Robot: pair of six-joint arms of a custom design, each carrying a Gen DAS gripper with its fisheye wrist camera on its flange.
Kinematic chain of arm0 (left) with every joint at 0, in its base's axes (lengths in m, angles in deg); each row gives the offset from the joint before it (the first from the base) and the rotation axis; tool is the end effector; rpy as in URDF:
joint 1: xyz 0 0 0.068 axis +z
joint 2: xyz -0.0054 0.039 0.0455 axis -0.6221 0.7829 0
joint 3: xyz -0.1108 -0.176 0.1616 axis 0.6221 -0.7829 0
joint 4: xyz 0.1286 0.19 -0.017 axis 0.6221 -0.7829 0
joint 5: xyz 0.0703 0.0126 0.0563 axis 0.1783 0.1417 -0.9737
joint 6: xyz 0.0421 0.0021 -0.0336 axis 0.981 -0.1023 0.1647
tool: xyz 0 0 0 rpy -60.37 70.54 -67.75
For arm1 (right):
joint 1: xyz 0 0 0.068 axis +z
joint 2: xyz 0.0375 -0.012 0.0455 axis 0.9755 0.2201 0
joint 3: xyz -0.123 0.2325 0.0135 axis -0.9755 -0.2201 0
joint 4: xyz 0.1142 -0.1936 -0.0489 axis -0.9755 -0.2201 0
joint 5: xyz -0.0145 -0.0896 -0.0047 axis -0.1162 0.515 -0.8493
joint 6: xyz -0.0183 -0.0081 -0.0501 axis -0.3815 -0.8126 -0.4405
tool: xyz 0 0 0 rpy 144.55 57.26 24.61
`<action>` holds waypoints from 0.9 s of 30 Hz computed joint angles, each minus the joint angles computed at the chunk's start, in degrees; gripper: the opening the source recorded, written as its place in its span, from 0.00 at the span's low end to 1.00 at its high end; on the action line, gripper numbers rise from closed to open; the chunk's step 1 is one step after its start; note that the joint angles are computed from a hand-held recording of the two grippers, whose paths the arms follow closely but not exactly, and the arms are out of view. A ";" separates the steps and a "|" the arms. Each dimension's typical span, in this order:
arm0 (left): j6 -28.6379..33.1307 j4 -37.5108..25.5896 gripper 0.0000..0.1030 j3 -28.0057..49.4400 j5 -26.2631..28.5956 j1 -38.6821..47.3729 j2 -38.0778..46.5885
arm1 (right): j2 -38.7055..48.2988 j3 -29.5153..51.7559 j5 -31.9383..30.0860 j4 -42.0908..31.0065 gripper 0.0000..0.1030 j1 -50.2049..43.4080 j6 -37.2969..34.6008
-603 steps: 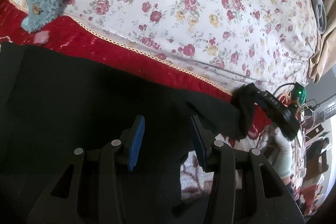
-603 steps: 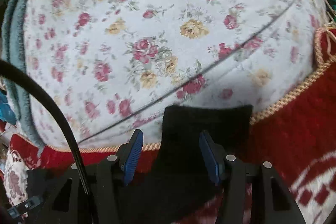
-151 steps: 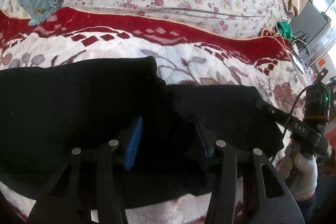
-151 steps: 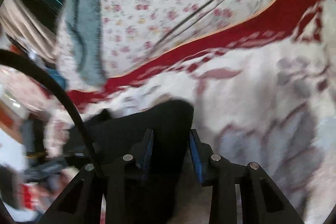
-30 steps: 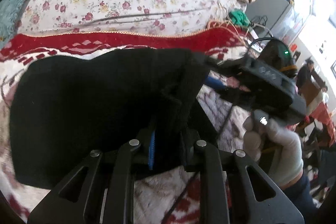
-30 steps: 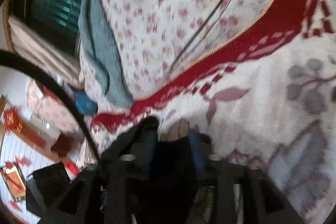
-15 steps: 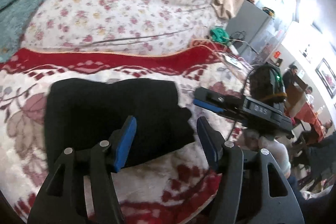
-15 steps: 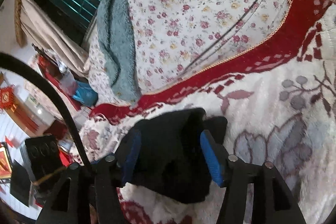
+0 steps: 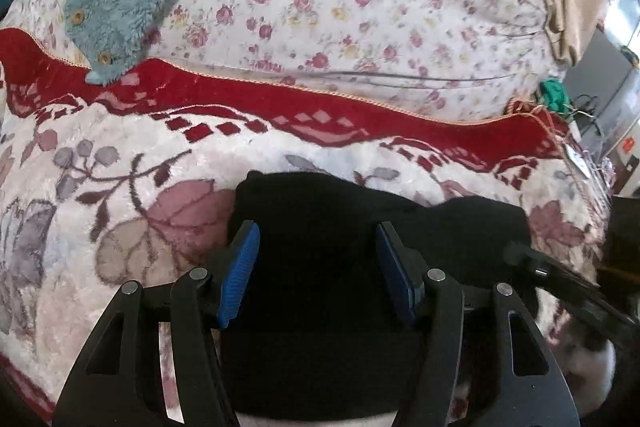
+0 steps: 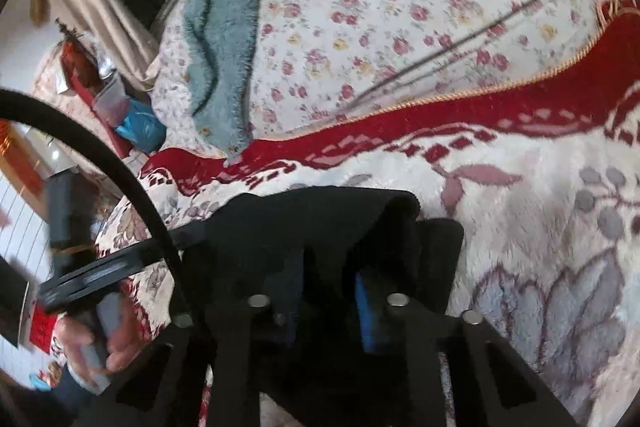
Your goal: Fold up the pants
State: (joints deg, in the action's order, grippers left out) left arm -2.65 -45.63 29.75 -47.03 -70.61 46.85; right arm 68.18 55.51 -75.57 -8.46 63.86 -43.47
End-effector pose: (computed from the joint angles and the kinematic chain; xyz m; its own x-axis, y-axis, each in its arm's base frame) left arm 0.2373 -0.1467 0.2032 -0.8053 -0.0638 -0.5894 0.1252 0.9535 -0.2743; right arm 0.1968 -0.0223 0.1793 -0.7590 0.1265 -0.6387 -0.2757 0.8262 0.4912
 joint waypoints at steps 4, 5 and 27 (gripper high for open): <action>-0.32 1.71 0.58 1.36 -3.22 -2.42 3.31 | -6.54 0.90 3.06 -8.04 0.07 -0.61 -5.41; -0.07 1.89 0.58 1.44 -4.19 -3.18 3.85 | -6.49 0.59 5.12 -8.15 0.08 -0.04 -5.63; -2.41 -3.02 0.60 -2.43 -12.67 -8.87 -6.10 | -16.16 -1.48 10.33 -4.57 0.44 9.96 9.89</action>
